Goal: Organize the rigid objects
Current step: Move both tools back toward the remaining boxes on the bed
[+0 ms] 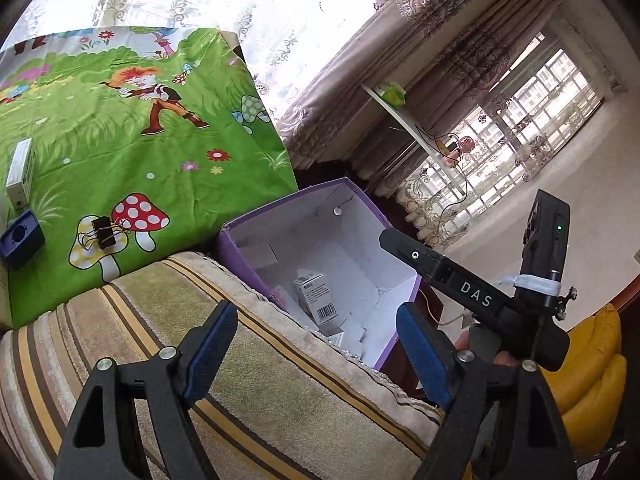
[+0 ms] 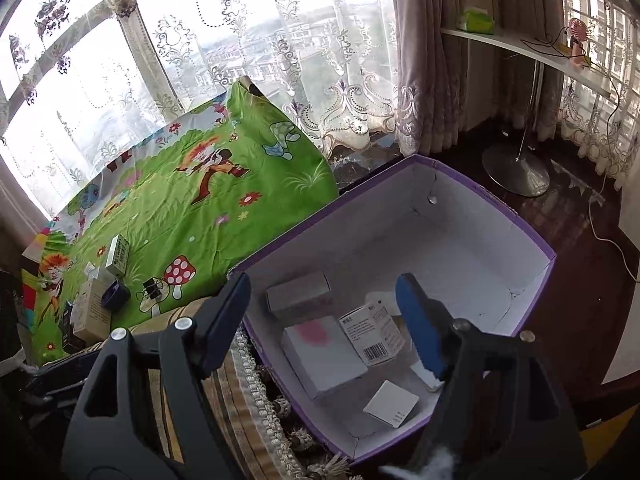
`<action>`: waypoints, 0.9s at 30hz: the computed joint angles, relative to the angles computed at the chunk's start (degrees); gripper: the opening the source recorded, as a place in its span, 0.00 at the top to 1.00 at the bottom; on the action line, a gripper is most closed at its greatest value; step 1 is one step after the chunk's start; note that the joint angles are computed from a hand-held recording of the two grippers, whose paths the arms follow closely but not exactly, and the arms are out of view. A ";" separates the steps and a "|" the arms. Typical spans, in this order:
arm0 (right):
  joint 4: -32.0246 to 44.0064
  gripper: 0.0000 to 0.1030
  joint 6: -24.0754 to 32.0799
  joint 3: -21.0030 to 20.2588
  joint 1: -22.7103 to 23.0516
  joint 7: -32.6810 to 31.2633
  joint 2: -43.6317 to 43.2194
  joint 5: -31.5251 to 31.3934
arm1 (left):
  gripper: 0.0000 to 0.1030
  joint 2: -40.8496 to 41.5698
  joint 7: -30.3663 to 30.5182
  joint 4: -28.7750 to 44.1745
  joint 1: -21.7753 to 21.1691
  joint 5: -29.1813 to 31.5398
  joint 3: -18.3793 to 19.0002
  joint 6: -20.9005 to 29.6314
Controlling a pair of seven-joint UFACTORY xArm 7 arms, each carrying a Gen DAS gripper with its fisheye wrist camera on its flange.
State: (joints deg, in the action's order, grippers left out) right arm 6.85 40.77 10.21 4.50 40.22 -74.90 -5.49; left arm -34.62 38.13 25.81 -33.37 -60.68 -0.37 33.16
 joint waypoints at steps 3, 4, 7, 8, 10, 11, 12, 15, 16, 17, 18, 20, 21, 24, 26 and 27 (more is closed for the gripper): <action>1.37 0.24 -0.91 1.93 1.41 0.19 2.30 -0.29 | 0.20 -1.43 -0.53 -0.85 1.33 1.91 -0.52 -3.14; 1.95 0.24 -1.19 2.52 1.83 0.24 3.26 -0.49 | 0.20 -1.84 -0.55 -1.12 1.44 2.40 -0.20 -3.92; 3.43 0.24 -2.54 3.47 3.34 0.30 6.05 -0.80 | 0.20 -3.22 -1.76 -1.81 2.18 5.12 0.50 -5.67; 3.78 0.24 -3.08 3.52 3.87 0.24 6.87 -0.79 | 0.20 -3.62 -2.32 -2.04 2.57 6.41 0.70 -6.30; 4.31 0.24 -4.10 3.85 5.02 0.26 8.12 -0.71 | 0.20 -4.38 -4.90 -2.66 4.50 10.62 -0.15 -8.41; 4.43 0.24 -4.64 3.73 5.66 0.26 8.63 -0.48 | 0.20 -4.65 -6.71 -3.06 5.93 13.21 -0.92 -9.73; 4.40 0.24 -5.33 3.27 6.38 0.15 9.13 -0.06 | 0.20 -4.89 -8.95 -3.40 8.16 16.29 -1.92 -10.91; 4.81 0.24 -6.25 2.66 7.75 0.12 11.37 1.11 | 0.20 -5.32 -13.14 -4.28 14.32 23.90 -3.06 -13.76; 5.00 0.24 -6.45 2.79 7.97 0.17 12.14 1.26 | 0.20 -5.28 -14.02 -4.59 16.47 26.19 -3.18 -15.11; 5.11 0.24 -6.59 2.94 8.18 0.24 12.75 1.36 | 0.20 -5.15 -15.01 -4.87 18.92 28.65 -3.63 -16.47; 5.22 0.24 -6.68 3.04 8.39 0.32 13.24 1.46 | 0.20 -4.92 -16.06 -5.02 21.42 31.01 -4.13 -17.55; 5.53 0.24 -7.12 3.13 8.93 0.36 14.50 1.67 | 0.20 -3.95 -17.25 -4.63 25.17 34.52 -3.08 -18.07; 5.77 0.24 -7.25 3.27 9.17 0.42 15.17 1.74 | 0.20 -3.46 -17.10 -4.33 25.42 35.18 -1.19 -17.81; 6.77 0.24 -7.98 3.87 9.68 0.65 17.56 1.67 | 0.20 -1.90 -16.47 -3.39 26.81 37.98 4.07 -17.02; 7.40 0.24 -8.64 4.17 10.16 0.70 19.23 1.61 | 0.20 -1.17 -16.34 -3.18 27.99 40.33 6.52 -16.96; 7.84 0.24 -9.09 4.27 10.49 0.63 20.33 1.62 | 0.20 -0.92 -16.40 -3.20 28.61 41.50 7.59 -17.00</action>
